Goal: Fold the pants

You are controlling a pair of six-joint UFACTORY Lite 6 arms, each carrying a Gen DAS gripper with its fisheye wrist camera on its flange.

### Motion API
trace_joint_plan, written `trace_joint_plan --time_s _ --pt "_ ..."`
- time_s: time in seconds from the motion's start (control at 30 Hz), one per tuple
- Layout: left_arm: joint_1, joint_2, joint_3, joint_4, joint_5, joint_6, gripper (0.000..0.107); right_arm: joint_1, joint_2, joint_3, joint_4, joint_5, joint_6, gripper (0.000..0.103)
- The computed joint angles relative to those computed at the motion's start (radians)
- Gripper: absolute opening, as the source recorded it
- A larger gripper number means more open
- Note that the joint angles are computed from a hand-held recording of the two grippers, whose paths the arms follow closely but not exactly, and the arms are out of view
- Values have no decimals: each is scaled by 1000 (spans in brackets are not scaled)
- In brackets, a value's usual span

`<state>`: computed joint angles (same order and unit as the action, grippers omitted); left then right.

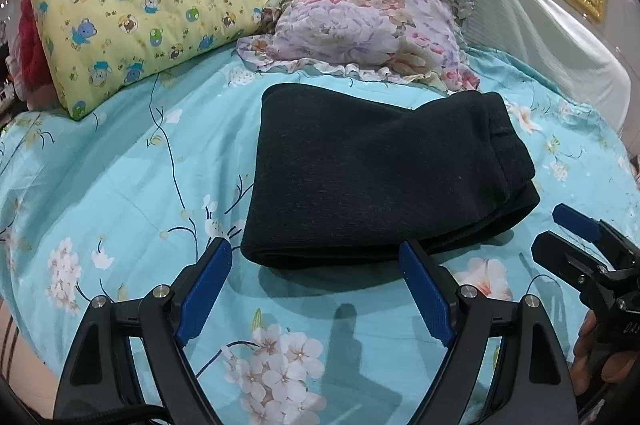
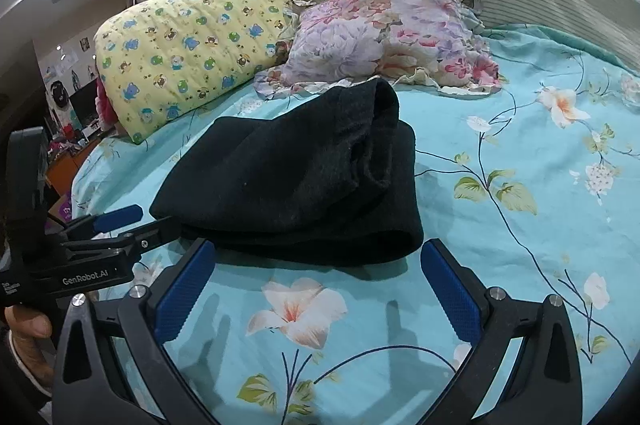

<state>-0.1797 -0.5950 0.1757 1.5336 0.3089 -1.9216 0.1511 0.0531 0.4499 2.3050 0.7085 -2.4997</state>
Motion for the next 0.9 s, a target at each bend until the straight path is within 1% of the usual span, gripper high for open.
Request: trace_joint_plan --time_s 0.2,0.4,0.63,0.77,0.9 --pt "-16 60 3 112 7 -121 86 37 -3 -25 104 3 -120 102" --pt "-42 136 0 283 37 -320 87 86 36 -33 209 14 -211 102" --pt "-89 222 -6 418 105 -495 90 112 71 -30 257 31 -243 102" --pt "-81 273 -1 509 113 -593 90 115 90 -22 256 40 -233 102" --pt "-63 291 0 575 111 -655 91 127 108 -15 275 41 -242 102"
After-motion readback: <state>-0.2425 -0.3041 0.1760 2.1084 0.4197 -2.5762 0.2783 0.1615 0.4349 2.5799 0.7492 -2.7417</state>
